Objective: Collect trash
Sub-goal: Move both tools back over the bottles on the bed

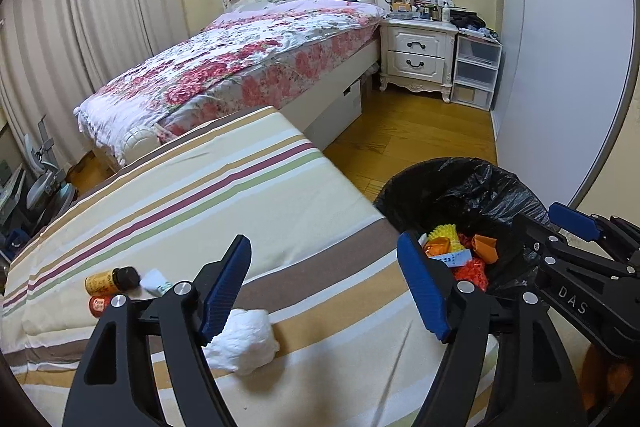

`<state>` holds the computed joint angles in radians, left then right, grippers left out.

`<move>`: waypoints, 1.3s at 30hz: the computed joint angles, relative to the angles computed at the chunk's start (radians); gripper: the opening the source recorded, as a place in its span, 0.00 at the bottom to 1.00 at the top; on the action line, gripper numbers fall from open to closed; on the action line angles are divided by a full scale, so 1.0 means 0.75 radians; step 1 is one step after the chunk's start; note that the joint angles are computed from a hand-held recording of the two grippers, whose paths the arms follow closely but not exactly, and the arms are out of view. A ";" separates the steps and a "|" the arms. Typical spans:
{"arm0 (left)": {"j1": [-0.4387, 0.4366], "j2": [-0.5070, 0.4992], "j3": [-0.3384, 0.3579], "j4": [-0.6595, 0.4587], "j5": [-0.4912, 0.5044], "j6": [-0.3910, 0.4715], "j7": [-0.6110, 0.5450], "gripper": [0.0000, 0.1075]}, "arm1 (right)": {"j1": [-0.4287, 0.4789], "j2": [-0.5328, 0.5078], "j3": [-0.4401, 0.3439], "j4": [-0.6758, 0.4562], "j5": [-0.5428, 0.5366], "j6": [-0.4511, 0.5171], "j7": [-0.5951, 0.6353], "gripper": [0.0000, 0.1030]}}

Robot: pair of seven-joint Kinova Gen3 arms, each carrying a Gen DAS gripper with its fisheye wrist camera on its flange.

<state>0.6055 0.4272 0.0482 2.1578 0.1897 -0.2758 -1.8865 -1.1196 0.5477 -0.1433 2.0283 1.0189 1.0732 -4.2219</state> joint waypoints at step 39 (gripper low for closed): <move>-0.294 0.069 -0.187 -0.007 0.050 0.164 0.090 0.68 | -0.054 0.122 0.105 -0.314 0.007 -0.120 0.406 0.47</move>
<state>0.3853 0.4789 -0.0922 2.1528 0.2274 -0.1525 -1.8189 -1.1602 0.6390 -0.0643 1.7926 1.0242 0.9831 -3.9178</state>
